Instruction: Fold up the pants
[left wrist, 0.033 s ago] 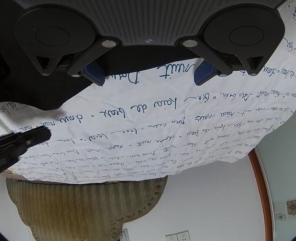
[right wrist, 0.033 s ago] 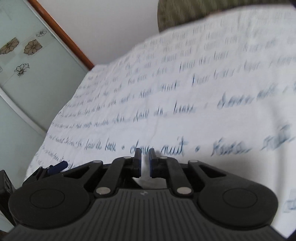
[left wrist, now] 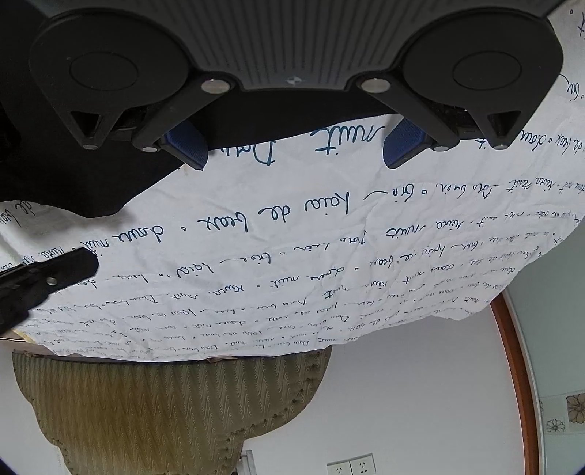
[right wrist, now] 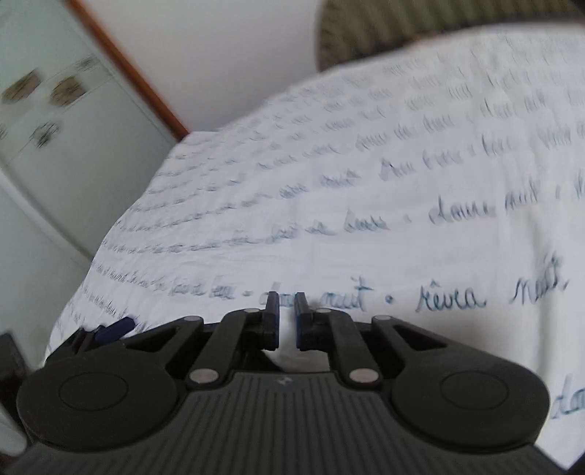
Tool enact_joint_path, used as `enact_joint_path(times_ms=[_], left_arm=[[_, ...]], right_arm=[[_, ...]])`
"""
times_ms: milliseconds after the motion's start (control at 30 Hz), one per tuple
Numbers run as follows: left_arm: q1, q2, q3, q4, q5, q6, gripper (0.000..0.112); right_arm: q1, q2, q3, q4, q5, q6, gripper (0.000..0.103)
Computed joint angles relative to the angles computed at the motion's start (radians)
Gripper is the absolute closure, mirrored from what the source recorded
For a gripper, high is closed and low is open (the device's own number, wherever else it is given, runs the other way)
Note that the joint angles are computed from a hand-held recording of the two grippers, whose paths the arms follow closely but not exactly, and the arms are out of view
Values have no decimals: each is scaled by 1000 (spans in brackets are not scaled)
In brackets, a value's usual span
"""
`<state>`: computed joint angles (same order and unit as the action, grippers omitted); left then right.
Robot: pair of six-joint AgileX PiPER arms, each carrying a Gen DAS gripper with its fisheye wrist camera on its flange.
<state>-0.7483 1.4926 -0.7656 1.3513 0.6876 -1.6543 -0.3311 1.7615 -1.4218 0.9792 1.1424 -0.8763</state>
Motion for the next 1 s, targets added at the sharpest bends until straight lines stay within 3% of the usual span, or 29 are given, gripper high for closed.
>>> enact_joint_path(times_ms=[133,200,233,267,300,333,400,500,633,733,833,933,967,1000], left_arm=[[8,7,-7,-17,-10,19,9],[9,11,-10,-21,-13,27,9],[10,12,-10,-21,-15,28,9],[14,11,-10,-25,-21,32,9],[18,11,-10,-29,-27,37,9],[20,10,-10,-32,-31,39,9],[20,11,-11,-35,-33,47,9],[14,16,-14,-37,-28,53,9],[34,25,-23,-64,-55,82,9],[53,13,-20,-83,-82,93,9],[42,-60,-4,-178,-55,170,9],[24,-189,50,-292,-93,283,9],[20,-227,62,-341,-112,339,9],[11,-256,72,-378,-125,385,10]], right_arm=[[87,-48,17,-78,55,-68,94],[169,-57,56,-194,-47,-37,95],[186,-54,84,-224,-104,-43,103],[190,-45,92,-214,-147,-36,103],[178,-44,81,-214,-156,3,103],[171,-71,95,-204,-188,16,90],[163,-140,132,-177,-206,-16,89],[176,-209,172,-206,-162,-22,89],[277,-258,292,-395,-350,79,92],[272,-377,362,-362,-430,111,81],[269,-532,451,-310,-455,103,69],[287,-671,544,-329,-442,131,48],[331,-704,581,-377,-478,182,36],[364,-735,614,-430,-505,233,31]])
